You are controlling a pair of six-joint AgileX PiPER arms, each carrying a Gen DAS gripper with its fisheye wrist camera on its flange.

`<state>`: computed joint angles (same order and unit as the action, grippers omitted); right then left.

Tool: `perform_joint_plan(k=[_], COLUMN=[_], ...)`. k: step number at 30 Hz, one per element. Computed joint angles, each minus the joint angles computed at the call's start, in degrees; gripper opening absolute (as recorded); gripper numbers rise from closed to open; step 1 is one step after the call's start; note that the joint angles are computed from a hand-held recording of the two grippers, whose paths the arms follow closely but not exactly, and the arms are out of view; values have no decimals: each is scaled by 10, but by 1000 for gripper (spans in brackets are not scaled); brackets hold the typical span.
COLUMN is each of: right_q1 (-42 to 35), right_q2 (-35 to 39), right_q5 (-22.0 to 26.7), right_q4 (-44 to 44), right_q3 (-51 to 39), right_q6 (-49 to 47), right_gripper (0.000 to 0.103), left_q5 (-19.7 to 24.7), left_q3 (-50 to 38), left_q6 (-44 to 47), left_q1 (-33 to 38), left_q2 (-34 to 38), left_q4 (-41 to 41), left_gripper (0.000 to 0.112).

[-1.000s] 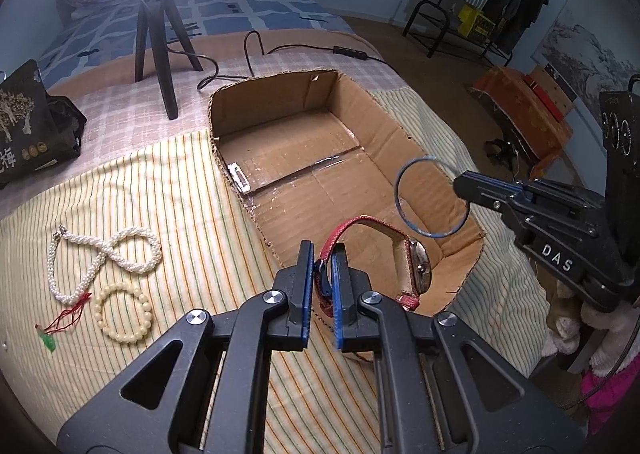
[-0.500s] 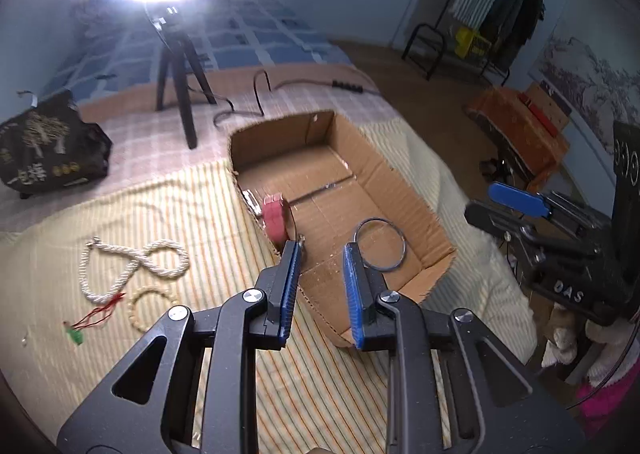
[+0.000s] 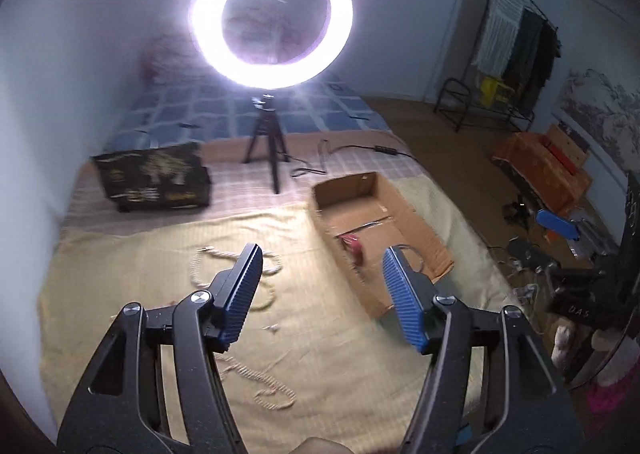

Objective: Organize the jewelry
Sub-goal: 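Lift both open tools out of the cardboard box back over the bed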

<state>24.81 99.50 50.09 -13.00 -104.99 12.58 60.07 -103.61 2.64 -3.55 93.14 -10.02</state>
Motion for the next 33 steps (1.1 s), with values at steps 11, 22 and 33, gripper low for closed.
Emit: perform_joint_plan(k=[11,22,33], right_q1=[69,135,151], right_q2=[-69,-59,16], right_q5=[-33,55,46], right_q4=[-39,-39,-26], right_q3=[54,10,-42], right_q6=[85,125,112], right_gripper=[88,89,91], left_q5=[64,63,-27], left_q3=[49,105,201], left_q6=[96,202,211], left_q1=[124,244,272], left_q2=[-126,-159,-141], left_q4=[-62,-137,-113], left_gripper=[69,82,82])
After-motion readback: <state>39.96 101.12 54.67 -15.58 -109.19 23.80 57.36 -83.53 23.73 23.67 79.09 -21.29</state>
